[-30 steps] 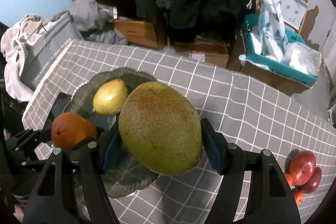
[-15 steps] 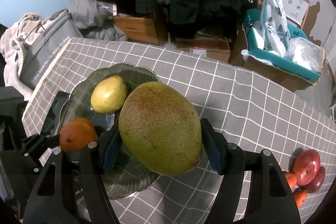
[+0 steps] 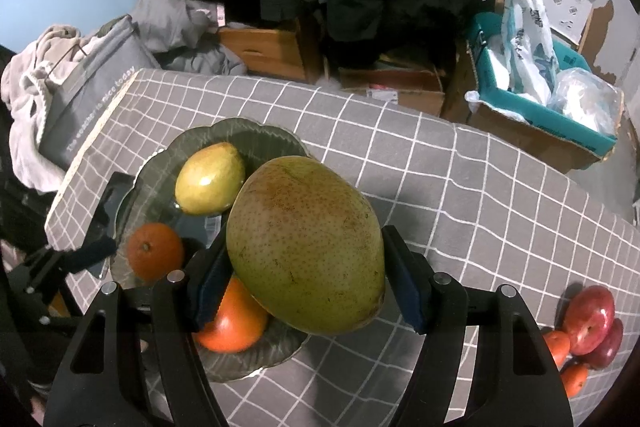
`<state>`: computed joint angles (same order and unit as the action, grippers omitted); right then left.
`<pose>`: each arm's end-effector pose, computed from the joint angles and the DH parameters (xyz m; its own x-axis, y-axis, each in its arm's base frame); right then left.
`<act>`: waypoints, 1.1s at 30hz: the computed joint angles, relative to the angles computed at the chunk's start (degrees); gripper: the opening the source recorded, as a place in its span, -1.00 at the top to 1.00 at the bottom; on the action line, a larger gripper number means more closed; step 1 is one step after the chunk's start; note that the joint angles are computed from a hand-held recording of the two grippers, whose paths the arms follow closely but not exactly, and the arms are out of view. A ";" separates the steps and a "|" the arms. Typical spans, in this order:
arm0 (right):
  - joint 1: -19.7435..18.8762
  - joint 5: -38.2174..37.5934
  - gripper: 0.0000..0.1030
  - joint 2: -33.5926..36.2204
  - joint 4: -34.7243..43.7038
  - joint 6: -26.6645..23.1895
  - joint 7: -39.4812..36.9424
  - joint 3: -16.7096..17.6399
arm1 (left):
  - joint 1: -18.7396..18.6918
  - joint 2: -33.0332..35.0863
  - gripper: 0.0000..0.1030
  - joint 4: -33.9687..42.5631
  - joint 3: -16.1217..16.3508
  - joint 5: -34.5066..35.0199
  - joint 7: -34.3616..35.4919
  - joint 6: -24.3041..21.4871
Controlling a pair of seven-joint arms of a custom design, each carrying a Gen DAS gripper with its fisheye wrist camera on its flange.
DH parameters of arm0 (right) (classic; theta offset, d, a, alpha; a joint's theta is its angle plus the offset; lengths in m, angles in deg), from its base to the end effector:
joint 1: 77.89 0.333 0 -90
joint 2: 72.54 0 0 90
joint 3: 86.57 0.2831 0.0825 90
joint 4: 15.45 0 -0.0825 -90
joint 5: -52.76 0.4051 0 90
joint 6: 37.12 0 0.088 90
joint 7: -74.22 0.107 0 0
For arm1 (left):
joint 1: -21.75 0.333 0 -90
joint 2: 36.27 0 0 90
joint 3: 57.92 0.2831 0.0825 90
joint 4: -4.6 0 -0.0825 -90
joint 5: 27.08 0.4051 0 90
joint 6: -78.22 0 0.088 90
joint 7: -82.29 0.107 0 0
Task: Organize fruits
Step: 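Lower the orange into the bowl and open the left tool, then lower the mango into the bowl and open the right tool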
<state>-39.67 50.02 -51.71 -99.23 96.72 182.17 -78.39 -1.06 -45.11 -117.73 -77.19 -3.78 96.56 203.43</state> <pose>0.5072 0.5098 0.4977 0.5056 -0.8486 -0.1556 -0.7949 -0.3882 -0.4663 0.4172 -0.3624 0.4513 0.3644 -0.9306 0.0353 -0.8353 -0.3434 -0.4295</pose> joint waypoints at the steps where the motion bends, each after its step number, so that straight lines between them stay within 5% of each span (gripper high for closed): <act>1: 0.08 0.01 -0.37 0.45 0.47 -0.28 -0.21 0.08 | 0.10 -0.48 -0.61 -0.28 0.05 0.03 -0.60 -0.28; 22: 2.09 1.31 -0.39 6.25 7.19 -7.90 -4.44 -0.24 | 1.81 -6.71 -0.61 -4.73 -0.10 0.07 -5.66 -1.35; 27: 2.52 -0.25 -0.61 4.05 4.58 -3.03 -4.12 -0.51 | 1.89 -7.50 -0.61 -4.75 -0.32 0.66 -5.91 -1.86; 33: 2.67 -2.32 -0.63 2.78 4.71 -2.35 -2.45 -1.00 | 1.95 -8.59 -0.61 -4.83 -0.53 1.10 -6.05 -2.02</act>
